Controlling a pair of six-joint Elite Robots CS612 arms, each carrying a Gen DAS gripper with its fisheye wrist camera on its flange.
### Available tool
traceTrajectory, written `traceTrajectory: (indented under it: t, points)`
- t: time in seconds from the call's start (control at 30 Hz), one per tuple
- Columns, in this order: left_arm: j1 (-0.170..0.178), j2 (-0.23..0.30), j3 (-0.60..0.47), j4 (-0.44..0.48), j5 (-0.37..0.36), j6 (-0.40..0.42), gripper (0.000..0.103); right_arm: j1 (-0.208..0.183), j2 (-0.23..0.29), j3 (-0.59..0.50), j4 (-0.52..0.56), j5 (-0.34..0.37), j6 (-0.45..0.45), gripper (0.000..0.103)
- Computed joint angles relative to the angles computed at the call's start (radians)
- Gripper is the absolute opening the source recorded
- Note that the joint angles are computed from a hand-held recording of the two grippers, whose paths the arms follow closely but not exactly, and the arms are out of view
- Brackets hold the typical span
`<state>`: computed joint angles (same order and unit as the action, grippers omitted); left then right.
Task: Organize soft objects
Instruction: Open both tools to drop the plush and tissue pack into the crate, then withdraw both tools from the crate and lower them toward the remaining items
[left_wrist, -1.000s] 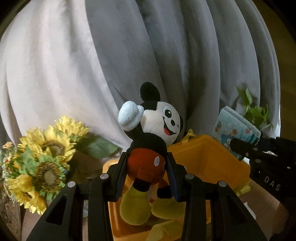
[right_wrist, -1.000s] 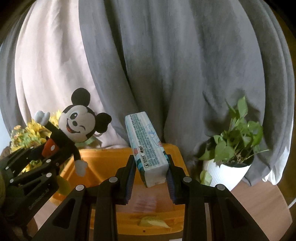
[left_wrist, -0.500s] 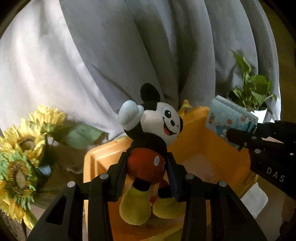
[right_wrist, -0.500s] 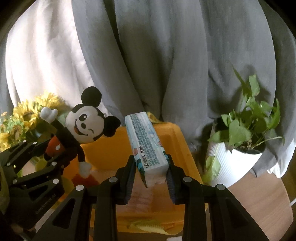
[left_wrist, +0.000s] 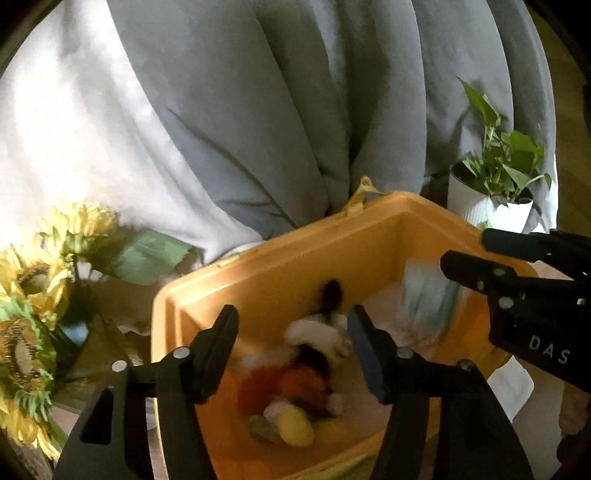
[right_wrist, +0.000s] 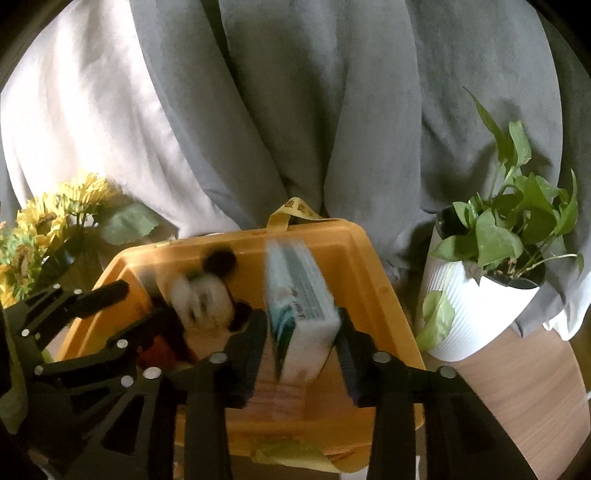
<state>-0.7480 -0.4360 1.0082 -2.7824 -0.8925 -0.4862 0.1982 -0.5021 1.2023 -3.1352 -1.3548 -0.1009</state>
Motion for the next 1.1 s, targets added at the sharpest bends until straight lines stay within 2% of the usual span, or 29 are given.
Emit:
traceTrajectory:
  t: [0.07,0.23,0.43,0.87,1.1]
  points:
    - [-0.002,-0.005,0.008,0.002,0.017,-0.018,0.061,0.002,-0.001,0.003,-0.017,-0.016,0.004,0.058]
    - [-0.009,-0.028,0.047,-0.017,0.045,-0.081,0.063,0.003,-0.008,0.016,-0.041,-0.037,0.011,0.058]
    - [-0.025,-0.052,0.091,-0.054,0.104,-0.107,0.064,0.002,-0.024,0.042,-0.066,-0.042,0.013,0.058]
    - [-0.066,-0.116,0.179,-0.071,0.198,-0.187,0.066,-0.006,-0.085,0.143,-0.166,-0.011,0.018,0.058]
    - [-0.094,-0.162,0.242,-0.043,0.246,-0.270,0.066,-0.011,-0.127,0.214,-0.216,0.012,0.012,0.058]
